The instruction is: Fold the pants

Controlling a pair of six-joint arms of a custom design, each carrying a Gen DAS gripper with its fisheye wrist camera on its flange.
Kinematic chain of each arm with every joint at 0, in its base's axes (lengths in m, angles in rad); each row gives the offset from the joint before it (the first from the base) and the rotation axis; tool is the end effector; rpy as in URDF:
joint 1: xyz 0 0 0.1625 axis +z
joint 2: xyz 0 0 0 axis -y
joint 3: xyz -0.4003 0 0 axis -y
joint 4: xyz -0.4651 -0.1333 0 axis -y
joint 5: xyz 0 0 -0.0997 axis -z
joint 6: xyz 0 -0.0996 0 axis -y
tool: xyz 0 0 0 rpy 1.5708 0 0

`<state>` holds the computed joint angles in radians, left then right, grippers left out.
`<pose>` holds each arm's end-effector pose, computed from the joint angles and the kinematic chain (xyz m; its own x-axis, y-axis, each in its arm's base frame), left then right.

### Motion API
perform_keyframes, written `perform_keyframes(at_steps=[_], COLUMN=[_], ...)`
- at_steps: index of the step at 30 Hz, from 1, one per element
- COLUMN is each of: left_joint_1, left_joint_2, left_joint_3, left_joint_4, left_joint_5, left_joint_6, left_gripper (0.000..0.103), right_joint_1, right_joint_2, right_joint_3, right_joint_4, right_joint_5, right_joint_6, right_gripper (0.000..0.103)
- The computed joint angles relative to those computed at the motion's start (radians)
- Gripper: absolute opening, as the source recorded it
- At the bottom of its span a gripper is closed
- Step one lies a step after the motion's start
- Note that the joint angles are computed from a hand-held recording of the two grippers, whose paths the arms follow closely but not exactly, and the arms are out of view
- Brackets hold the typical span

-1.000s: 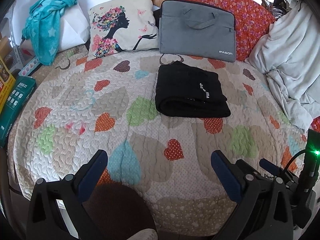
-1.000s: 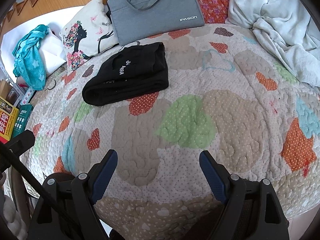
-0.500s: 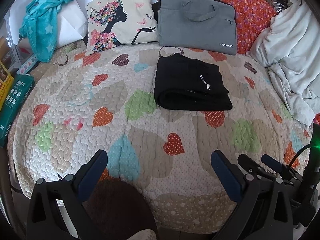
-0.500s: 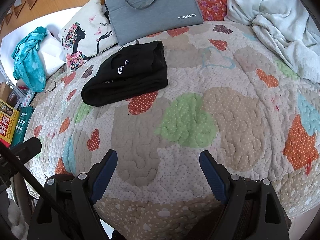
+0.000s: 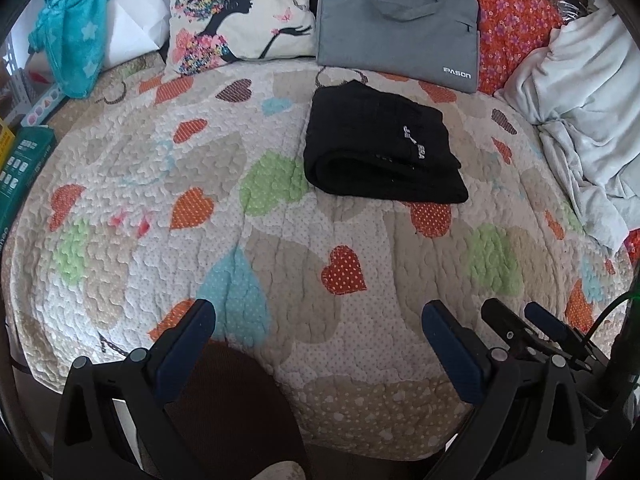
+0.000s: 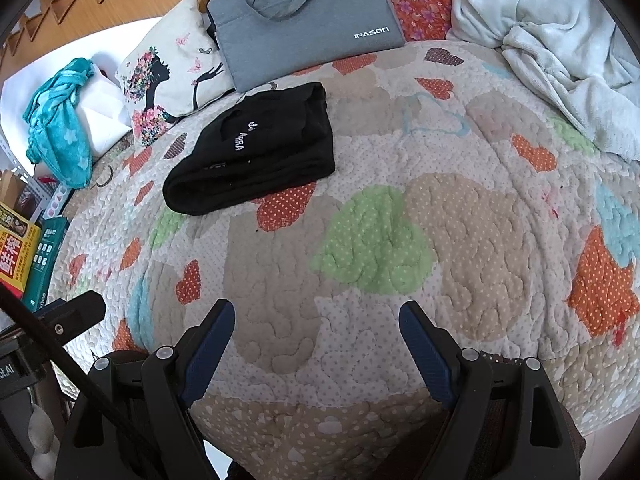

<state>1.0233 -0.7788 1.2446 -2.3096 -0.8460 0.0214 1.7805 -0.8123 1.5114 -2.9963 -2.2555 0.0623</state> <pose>-0.2549 -0.8010 0.1899 -0.7214 0.2546 -0.6441 0.5168 0.8169 -0.2559 0.2264 -0.7259 0.1623 -0.8531 0.2946 0.4305 -0.1027 0.7142 -0.6923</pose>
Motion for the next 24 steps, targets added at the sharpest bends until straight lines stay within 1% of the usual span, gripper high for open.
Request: perform_keyframes(at_steps=[4,6,9,13,17,20,24], left_joint_1=[0.009,0.011,0.014,0.028,0.041,0.053,0.064], left_joint_2=[0.035,0.059,0.1,0.15,0.175,0.19,0.183], left_joint_3=[-0.039,-0.061,-0.098,-0.154,-0.178,-0.2,-0.197], left_joint_4=[0.065,0.074,0.096,0.175,0.232,0.296,0.288], left_joint_5=[-0.009,-0.007,0.017,0.011,0.012,-0.007,-0.042], left_joint_6=[-0.021,-0.013,0.006,-0.011,-0.03,-0.056,-0.061], left_gripper=[0.103,0.103,0.103,0.103,0.103,0.103,0.103], right_joint_1=[0.0,-0.004,-0.01,-0.014,-0.02,-0.026,-0.027], right_joint_2=[-0.008,-0.018,-0.038,-0.058,-0.077,-0.08,-0.075], right_joint_3=[0.018,0.03,0.055,0.082,0.109,0.108,0.099], right_joint_4=[-0.051,-0.074,-0.108,-0.156,-0.191,-0.175,-0.156], right_joint_5=[0.002,0.007,0.015,0.028,0.047,0.056,0.06], right_joint_6=[-0.004,0.014,0.044,0.067,0.086,0.103,0.107], right_gripper=[0.088,0.088,0.088,0.088,0.088,0.089,0.089])
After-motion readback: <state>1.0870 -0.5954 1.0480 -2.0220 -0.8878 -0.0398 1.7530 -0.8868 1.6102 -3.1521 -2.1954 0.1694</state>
